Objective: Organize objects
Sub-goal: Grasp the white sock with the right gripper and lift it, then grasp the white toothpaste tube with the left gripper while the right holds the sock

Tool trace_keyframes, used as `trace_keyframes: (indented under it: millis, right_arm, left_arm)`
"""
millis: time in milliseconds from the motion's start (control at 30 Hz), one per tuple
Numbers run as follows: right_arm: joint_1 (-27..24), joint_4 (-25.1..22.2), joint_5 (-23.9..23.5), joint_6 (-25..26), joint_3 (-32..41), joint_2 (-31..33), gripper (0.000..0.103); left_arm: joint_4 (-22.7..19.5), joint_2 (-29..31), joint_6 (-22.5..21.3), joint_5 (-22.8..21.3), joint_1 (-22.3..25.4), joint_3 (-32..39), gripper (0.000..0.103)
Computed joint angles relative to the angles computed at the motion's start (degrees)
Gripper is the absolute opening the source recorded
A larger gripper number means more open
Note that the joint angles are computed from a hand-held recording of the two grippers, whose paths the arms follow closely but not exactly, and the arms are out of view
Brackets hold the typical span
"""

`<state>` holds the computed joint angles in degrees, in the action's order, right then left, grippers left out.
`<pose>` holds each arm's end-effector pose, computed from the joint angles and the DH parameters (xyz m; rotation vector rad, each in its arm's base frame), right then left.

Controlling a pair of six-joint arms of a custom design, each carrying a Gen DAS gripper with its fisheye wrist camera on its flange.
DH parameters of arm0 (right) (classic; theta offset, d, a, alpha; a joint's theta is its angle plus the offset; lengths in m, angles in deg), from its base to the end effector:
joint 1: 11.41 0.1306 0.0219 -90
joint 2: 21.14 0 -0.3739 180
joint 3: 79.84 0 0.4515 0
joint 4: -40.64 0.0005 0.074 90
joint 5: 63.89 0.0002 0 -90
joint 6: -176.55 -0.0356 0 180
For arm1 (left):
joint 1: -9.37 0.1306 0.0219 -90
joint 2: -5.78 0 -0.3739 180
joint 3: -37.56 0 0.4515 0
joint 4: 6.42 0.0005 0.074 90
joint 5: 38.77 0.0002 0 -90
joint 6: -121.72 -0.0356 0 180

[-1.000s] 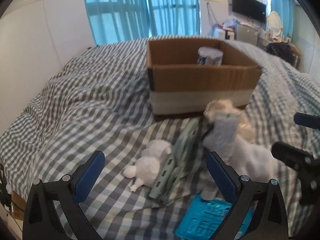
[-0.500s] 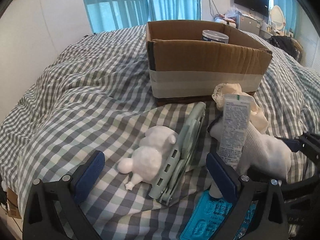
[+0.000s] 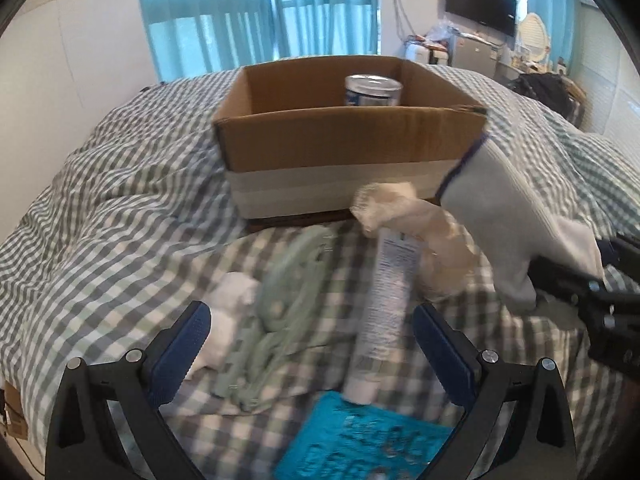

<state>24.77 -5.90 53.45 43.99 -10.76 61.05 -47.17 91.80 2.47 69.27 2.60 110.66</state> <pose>0.3845 0.2603 0.3074 0.2964 2.4266 -0.0390 0.4949 -0.0704 0.3156 0.8800 2.2935 -0.2251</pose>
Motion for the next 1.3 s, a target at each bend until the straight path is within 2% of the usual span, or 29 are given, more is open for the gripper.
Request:
trace_keyframes:
  millis: [100, 200, 300, 367, 433, 500, 600, 700, 767, 800, 867, 1033, 1133, 1300]
  right_arm:
    - [-0.89, -0.47, 0.32, -1.31, -1.23, -1.58, 0.053]
    - [-1.27, -1.04, 1.12, -2.39, -1.61, -1.84, 0.053]
    - [-1.74, -1.09, 0.80, -3.02, -2.50, -2.68, 0.053]
    - [-1.89, -0.90, 0.39, -3.23, -2.94, -2.99, 0.053]
    - [-1.70, -0.88, 0.50, -3.52, -3.50, -3.61, 0.053]
    - [-1.65, -0.66, 0.57, -3.51, -3.70, -4.03, 0.053]
    - [-1.59, -0.35, 0.75, -3.36, -3.88, -4.32, 0.053]
    - [-1.50, -0.42, 0.69, -3.54, -3.91, -4.18, 0.053]
    - [-1.47, -0.42, 0.52, -3.60, -3.94, -4.14, 0.053]
    - [-1.45, -0.45, 0.46, -3.61, -3.98, -4.18, 0.053]
    - [-1.43, -0.40, 0.29, -3.52, -4.00, -4.14, 0.053]
    - [-1.10, -0.92, 0.52, -3.47, -3.72, -4.14, 0.053]
    - [-0.47, -1.62, 1.56, -3.76, -3.42, -4.49, 0.053]
    - [1.64, -3.83, 4.81, -5.24, -2.31, -5.32, 0.053]
  left_arm:
    - [-0.52, -0.30, -1.09, -0.39, -1.52, -0.76, 0.098]
    - [2.80, -1.41, -2.67, -3.27, -3.71, -3.22, 0.097]
    - [5.11, -1.94, -4.71, -6.93, -5.54, -4.53, 0.088]
    - [4.18, -2.31, -5.35, -5.43, -5.68, -4.42, 0.079]
    - [2.39, -2.59, -5.58, -3.42, -5.68, -4.11, 0.076]
    - [2.75, -3.20, -5.89, -2.47, -5.71, -4.68, 0.072]
    - [0.05, -1.66, -6.43, -0.87, -5.48, -3.66, 0.060]
    - [0.32, -0.15, -5.76, -1.71, -5.40, -3.57, 0.045]
    - [1.29, 0.74, -5.98, -3.65, -5.37, -3.49, 0.025]
    - [0.88, 1.29, -5.95, -3.41, -5.03, -2.98, 0.022]
    - [-1.39, 2.22, -5.20, -0.73, -3.86, -1.37, 0.020]
    - [-3.41, 1.04, -4.51, 1.75, -2.82, -0.65, 0.018]
    - [-6.21, 0.63, -3.22, 4.33, -1.68, 0.56, 0.018]
    - [-7.75, -1.92, -3.88, 7.79, 0.59, 0.56, 0.018]
